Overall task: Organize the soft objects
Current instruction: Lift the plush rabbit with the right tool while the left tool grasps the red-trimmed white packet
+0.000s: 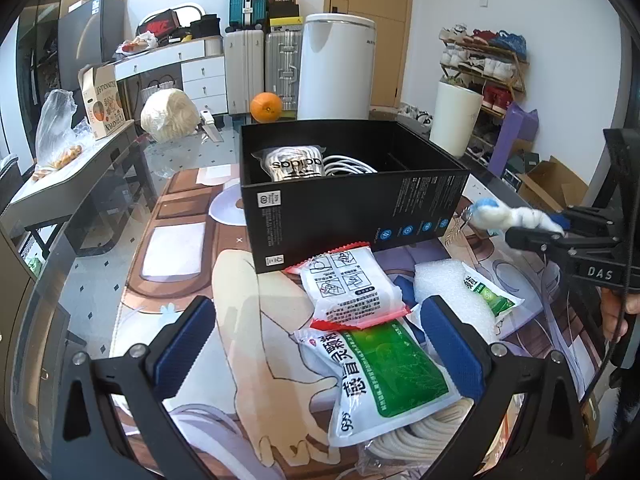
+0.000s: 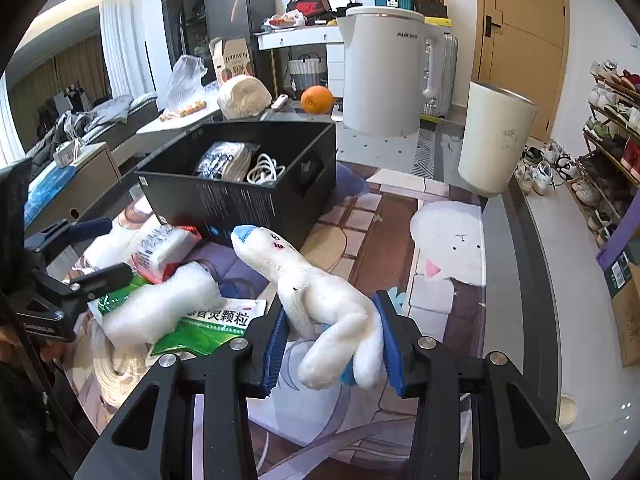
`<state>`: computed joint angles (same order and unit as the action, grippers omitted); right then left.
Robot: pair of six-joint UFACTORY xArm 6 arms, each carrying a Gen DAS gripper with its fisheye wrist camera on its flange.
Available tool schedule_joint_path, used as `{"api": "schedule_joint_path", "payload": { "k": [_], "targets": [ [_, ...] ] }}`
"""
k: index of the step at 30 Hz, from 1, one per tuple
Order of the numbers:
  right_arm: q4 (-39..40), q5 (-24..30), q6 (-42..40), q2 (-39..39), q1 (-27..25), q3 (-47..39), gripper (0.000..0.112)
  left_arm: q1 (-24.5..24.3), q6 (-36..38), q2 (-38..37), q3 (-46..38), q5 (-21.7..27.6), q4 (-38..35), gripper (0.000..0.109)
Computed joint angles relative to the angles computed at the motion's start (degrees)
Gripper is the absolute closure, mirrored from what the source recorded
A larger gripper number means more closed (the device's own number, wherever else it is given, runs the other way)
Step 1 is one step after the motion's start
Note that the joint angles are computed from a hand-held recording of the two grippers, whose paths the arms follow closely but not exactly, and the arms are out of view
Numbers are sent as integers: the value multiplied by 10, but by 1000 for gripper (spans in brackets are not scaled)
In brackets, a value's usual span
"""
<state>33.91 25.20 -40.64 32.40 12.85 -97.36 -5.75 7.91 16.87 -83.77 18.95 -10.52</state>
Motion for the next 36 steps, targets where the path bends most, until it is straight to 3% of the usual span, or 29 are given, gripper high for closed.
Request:
{"api": "schedule_joint_path", "payload": {
  "k": [15,23,30,33,36],
  "targets": [
    [32,-14,-10,-8,-2,5,70,-2,-147,83,-134,95,146,6],
    [37,-13,-14,-11,-1,7,70,-10,-154,90,-146,115,183,7],
    [38,-14,-17,-13,1,8,70,-9,-108,83,-135,111,135,29],
    [38,-15,-17,-13,1,8,70,-10,-83,79,-128,108,108,50],
    [42,-14,-20,-13,2,6,70,-11,-81,73,-120,100,106,55]
  ]
}}
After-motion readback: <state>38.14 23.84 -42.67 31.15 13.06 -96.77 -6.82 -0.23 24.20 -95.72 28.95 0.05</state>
